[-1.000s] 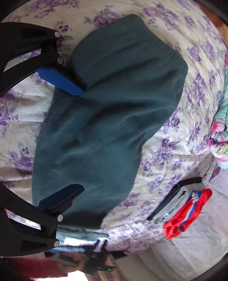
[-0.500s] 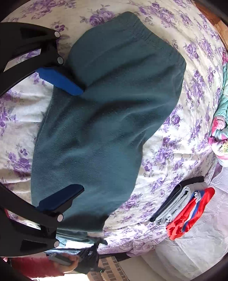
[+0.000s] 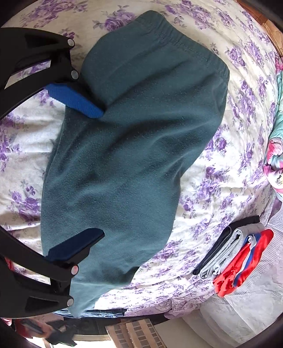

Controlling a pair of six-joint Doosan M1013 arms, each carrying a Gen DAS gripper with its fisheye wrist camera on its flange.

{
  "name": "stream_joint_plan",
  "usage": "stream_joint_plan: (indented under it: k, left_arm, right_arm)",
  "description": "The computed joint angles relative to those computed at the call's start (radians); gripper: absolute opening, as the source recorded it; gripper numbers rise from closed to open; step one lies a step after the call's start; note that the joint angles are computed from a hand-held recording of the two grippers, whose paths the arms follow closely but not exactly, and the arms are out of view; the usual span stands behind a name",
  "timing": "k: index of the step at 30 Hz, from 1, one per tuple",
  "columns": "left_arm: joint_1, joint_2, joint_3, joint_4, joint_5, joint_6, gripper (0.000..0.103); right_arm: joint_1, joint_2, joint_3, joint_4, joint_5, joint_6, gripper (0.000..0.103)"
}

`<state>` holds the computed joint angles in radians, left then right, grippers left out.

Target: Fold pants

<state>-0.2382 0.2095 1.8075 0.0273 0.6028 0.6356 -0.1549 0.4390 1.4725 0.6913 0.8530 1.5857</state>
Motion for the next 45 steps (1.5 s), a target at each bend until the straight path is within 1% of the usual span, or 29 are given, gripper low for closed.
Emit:
stream_joint_plan:
  k: [2, 5, 10, 12, 14, 16, 17, 19, 20, 21, 22, 23, 24, 25, 26, 27, 28, 29, 30, 32, 34, 36, 37, 39, 40, 42, 43, 44, 45]
  left_arm:
    - [-0.001, 0.005, -0.009, 0.003, 0.018, 0.006, 0.099]
    - [-0.002, 0.01, -0.018, 0.001, 0.037, 0.018, 0.099]
    - [0.002, 0.007, -0.015, -0.019, 0.033, 0.038, 0.099]
    - [0.003, 0.006, -0.014, -0.024, 0.032, 0.039, 0.099]
    - [0.003, 0.005, -0.012, -0.024, 0.028, 0.034, 0.099]
    - [0.0, 0.006, -0.014, -0.016, 0.031, 0.026, 0.099]
    - [-0.001, 0.006, -0.015, -0.011, 0.034, 0.024, 0.099]
    - [-0.003, 0.005, -0.015, -0.008, 0.036, 0.026, 0.099]
    - [-0.003, 0.004, -0.015, -0.012, 0.037, 0.031, 0.099]
    - [-0.003, 0.003, -0.014, -0.016, 0.037, 0.035, 0.099]
    - [-0.001, 0.0, -0.013, -0.023, 0.036, 0.039, 0.098]
    - [-0.001, -0.003, -0.012, -0.028, 0.034, 0.034, 0.098]
    - [-0.001, -0.009, -0.009, -0.032, 0.026, 0.025, 0.098]
    - [0.003, -0.02, 0.002, -0.054, -0.004, 0.023, 0.098]
    - [0.01, -0.033, 0.02, -0.113, -0.057, 0.055, 0.098]
    - [0.018, -0.043, 0.035, -0.197, -0.105, 0.114, 0.098]
    - [0.022, -0.045, 0.04, -0.248, -0.125, 0.152, 0.098]
    - [0.023, -0.044, 0.04, -0.282, -0.131, 0.182, 0.098]
    - [0.021, -0.04, 0.035, -0.298, -0.129, 0.208, 0.098]
    - [0.007, -0.026, 0.014, -0.267, -0.101, 0.223, 0.098]
    - [-0.007, -0.006, -0.016, -0.225, -0.041, 0.233, 0.098]
    - [-0.012, 0.022, -0.045, -0.21, 0.052, 0.233, 0.098]
    - [-0.014, 0.032, -0.049, -0.198, 0.079, 0.215, 0.098]
    - [-0.02, 0.019, -0.027, -0.179, 0.036, 0.189, 0.098]
    - [-0.02, 0.013, -0.017, -0.185, 0.018, 0.185, 0.098]
    - [-0.018, 0.006, 0.0, -0.2, -0.014, 0.19, 0.098]
    - [-0.019, 0.002, 0.01, -0.197, -0.035, 0.184, 0.098]
    - [-0.021, 0.002, 0.011, -0.185, -0.04, 0.173, 0.098]
    - [-0.028, 0.006, 0.006, -0.153, -0.033, 0.151, 0.098]
  right_arm:
    - [-0.007, 0.01, 0.023, 0.013, 0.014, 0.024, 0.002]
    - [-0.005, 0.009, 0.052, 0.007, 0.005, 0.05, 0.002]
    - [-0.004, -0.011, 0.064, 0.037, -0.027, 0.022, 0.002]
    - [-0.006, -0.025, 0.067, 0.056, -0.036, -0.015, 0.002]
    - [0.002, -0.027, 0.06, -0.023, -0.035, -0.017, 0.002]
    - [0.001, -0.009, 0.061, -0.097, -0.007, 0.054, 0.002]
    - [-0.007, -0.004, 0.07, -0.102, 0.006, 0.077, 0.001]
    - [-0.028, -0.005, 0.097, -0.018, 0.011, 0.048, 0.0]
    - [-0.032, -0.012, 0.1, -0.017, 0.01, 0.064, 0.0]
    - [-0.029, -0.023, 0.099, -0.045, -0.007, 0.086, 0.004]
    - [-0.019, -0.037, 0.098, -0.097, -0.041, 0.107, 0.005]
    - [-0.007, -0.053, 0.099, -0.137, -0.088, 0.091, 0.005]
    - [0.008, -0.06, 0.088, -0.126, -0.113, 0.023, 0.006]
    - [0.015, -0.056, 0.073, -0.068, -0.096, -0.078, 0.006]
    - [0.029, -0.039, 0.04, 0.007, -0.039, -0.195, 0.006]
    - [0.05, -0.017, 0.002, 0.076, 0.029, -0.305, 0.006]
    - [0.075, 0.004, -0.03, 0.123, 0.086, -0.386, 0.006]
    - [0.103, 0.027, -0.064, 0.155, 0.144, -0.451, 0.006]
    - [0.143, 0.061, -0.114, 0.168, 0.221, -0.504, 0.006]
    - [0.215, 0.112, -0.188, 0.164, 0.3, -0.562, 0.006]
    - [0.287, 0.161, -0.266, 0.132, 0.342, -0.597, 0.006]
    - [0.341, 0.204, -0.335, 0.099, 0.374, -0.591, 0.006]
    - [0.366, 0.227, -0.373, 0.077, 0.384, -0.585, 0.006]
    - [0.407, 0.261, -0.424, 0.027, 0.386, -0.561, 0.006]
    - [0.423, 0.281, -0.451, -0.004, 0.401, -0.543, 0.006]
    - [0.439, 0.307, -0.474, -0.04, 0.427, -0.511, 0.006]
    - [0.443, 0.318, -0.483, -0.049, 0.451, -0.492, 0.006]
    - [0.441, 0.326, -0.484, -0.032, 0.485, -0.483, 0.006]
    - [0.433, 0.337, -0.488, 0.012, 0.541, -0.476, 0.006]
